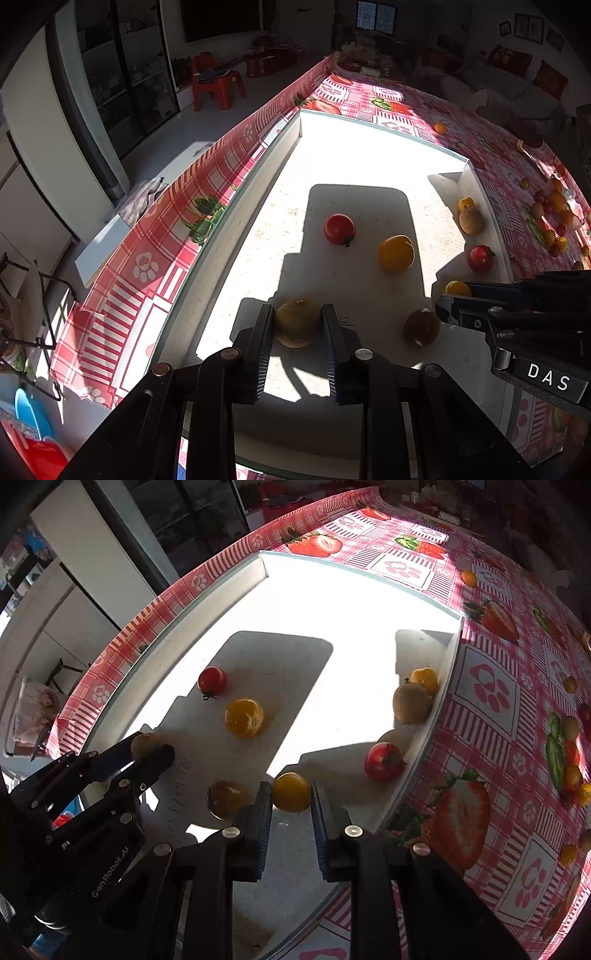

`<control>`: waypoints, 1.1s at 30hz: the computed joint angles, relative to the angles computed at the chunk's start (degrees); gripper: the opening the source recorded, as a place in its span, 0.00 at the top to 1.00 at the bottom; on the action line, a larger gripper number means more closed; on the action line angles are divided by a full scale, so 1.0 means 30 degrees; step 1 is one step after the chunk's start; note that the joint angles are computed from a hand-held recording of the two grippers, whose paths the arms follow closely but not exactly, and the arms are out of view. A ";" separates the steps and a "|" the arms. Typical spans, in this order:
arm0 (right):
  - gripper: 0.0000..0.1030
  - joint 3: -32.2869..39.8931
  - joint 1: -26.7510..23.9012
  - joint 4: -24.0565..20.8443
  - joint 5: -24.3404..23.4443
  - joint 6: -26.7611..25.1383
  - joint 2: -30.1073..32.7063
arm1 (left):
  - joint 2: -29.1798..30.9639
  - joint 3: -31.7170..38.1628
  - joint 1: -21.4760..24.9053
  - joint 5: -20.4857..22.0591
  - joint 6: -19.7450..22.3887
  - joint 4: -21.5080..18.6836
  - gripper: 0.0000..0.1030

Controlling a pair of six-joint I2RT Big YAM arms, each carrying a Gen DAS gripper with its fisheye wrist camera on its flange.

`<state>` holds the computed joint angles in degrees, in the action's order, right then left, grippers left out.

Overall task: Organize fruits
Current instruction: 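Open the left tool over the tray while the right tool releases its tomato, then move both open tools back over the fruits on the table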

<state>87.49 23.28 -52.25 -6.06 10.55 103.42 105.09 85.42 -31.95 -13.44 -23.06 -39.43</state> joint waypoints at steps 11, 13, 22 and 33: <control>0.28 -0.1210 -0.0301 0.0986 0.0042 0.0186 -0.1936 | -0.0452 -0.0366 -0.0124 -0.0382 -0.0248 0.0196 0.24; 0.20 -0.1536 -0.0408 0.1163 -0.0234 0.0287 -0.2311 | -0.0517 -0.0327 -0.0192 -0.0371 -0.0334 0.0000 0.24; 0.20 -0.3865 -0.1397 0.1754 -0.0683 0.1264 -0.4241 | -0.0771 0.0143 -0.0917 -0.0656 -0.0079 -0.0581 0.24; 0.20 -0.7175 -0.4133 0.2286 -0.0755 0.2353 -0.6860 | -0.0065 0.2248 -0.2515 -0.0456 0.0991 -0.1441 0.24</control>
